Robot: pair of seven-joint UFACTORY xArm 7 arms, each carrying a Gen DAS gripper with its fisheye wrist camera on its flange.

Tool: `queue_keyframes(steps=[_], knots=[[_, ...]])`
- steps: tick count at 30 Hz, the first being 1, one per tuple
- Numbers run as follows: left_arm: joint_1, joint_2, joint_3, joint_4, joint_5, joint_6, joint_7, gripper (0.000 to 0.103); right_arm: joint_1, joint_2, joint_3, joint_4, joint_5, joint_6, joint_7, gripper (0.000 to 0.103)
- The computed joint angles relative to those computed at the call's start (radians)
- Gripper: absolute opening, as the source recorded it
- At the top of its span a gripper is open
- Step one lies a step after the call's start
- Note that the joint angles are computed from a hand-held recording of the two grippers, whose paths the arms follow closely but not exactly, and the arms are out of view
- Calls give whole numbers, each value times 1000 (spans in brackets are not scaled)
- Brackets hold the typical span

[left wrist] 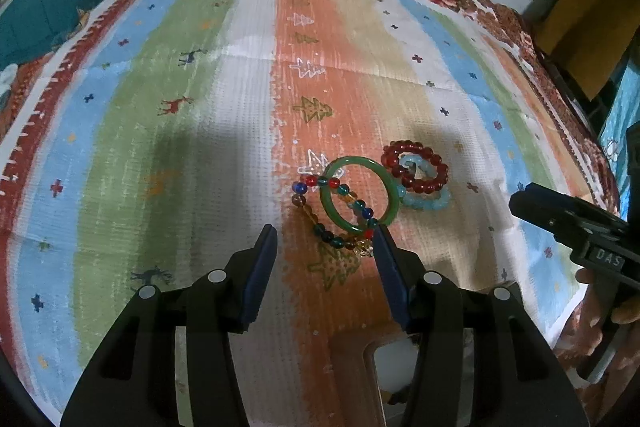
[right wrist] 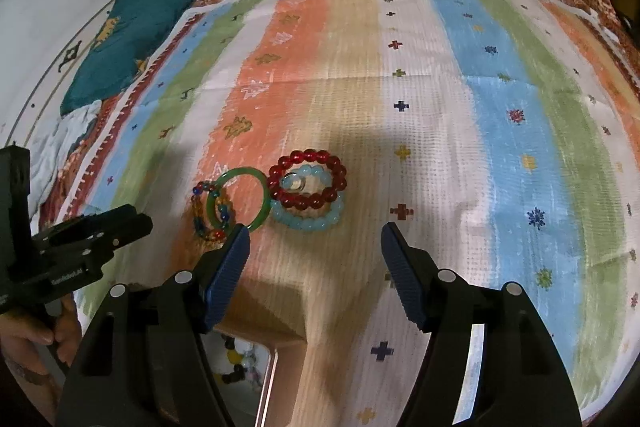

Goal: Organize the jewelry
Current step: 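Move the left tool to the multicolour bracelet while the right tool approaches the red bracelet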

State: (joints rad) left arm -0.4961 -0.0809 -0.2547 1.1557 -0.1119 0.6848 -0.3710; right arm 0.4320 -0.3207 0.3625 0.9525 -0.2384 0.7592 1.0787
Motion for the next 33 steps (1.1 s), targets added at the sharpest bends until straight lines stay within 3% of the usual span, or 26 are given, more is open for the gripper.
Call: queue_keyframes(steps=[23,33], knots=[[7,115,12,85,-1,42,6,51,-19,107,-55,35,-11,-9,3,70],[5,174,20,132,47,66,-19,51,-19,149,-73,50,-11,-8,1,70]])
